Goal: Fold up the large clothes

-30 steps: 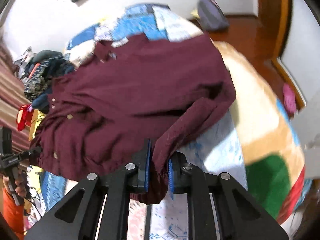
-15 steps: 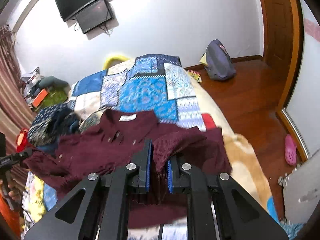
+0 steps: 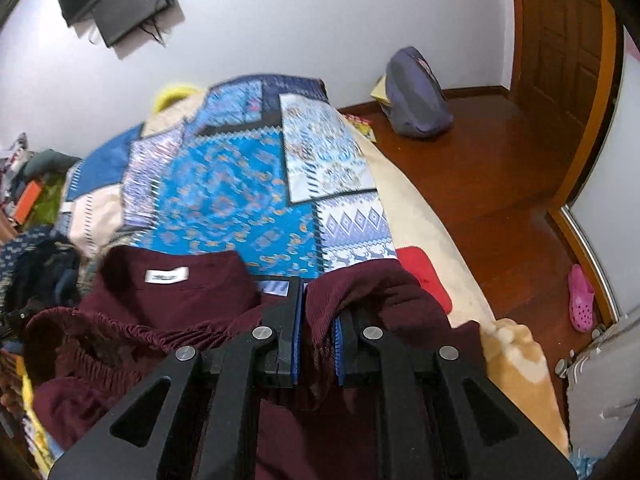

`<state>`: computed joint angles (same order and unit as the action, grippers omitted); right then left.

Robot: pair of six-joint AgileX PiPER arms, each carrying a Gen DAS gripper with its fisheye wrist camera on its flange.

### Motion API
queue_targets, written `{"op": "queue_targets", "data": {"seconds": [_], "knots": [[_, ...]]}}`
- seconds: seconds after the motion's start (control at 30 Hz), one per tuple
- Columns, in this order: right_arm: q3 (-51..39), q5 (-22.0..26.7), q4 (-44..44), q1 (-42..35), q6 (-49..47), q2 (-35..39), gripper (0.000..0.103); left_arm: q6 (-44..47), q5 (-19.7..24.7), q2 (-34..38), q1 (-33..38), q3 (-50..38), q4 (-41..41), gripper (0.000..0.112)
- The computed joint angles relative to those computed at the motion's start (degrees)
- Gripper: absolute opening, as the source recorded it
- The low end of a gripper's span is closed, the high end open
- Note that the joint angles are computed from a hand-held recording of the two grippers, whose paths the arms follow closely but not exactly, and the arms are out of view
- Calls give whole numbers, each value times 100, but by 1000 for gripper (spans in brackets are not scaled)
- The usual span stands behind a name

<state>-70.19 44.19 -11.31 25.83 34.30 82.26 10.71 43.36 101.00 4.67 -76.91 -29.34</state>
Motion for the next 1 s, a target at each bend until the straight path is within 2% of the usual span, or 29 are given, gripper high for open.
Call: {"op": "queue_targets", "data": {"seconds": [0.07,0.17,0.3,0.37,0.43,0.5,0.73,0.93,1.0], "knots": [[20,-58,34,-54,-90,155,12,-76,-32,182,-53,-46,136,34],[-36,130,217,-125,-282,244,15,-93,-30,378,-139,-126,353,36],[-492,1011,793,-319,-783,295,24,-169,209,326,-260,-262,724,40],[-611,1174,894,-335,-934,248,26,-188,319,152,-292,-277,851,42],[-774,1441,788,-242,-942,125,32,-122,450,-35,-286,-310,865,46],[-951,1720,516,-34,-794,-62,40,-42,612,-205,-240,-355,795,50],[-1349,2087,114,721,-362,-453,47,-125,1022,-742,-33,-465,546,60],[-1513,2189,-298,1734,85,-398,49,-713,590,-1468,-239,-190,1334,79],[-1501,2223,-510,2151,308,-333,49,-687,574,-1636,-276,-58,1360,80]]}}
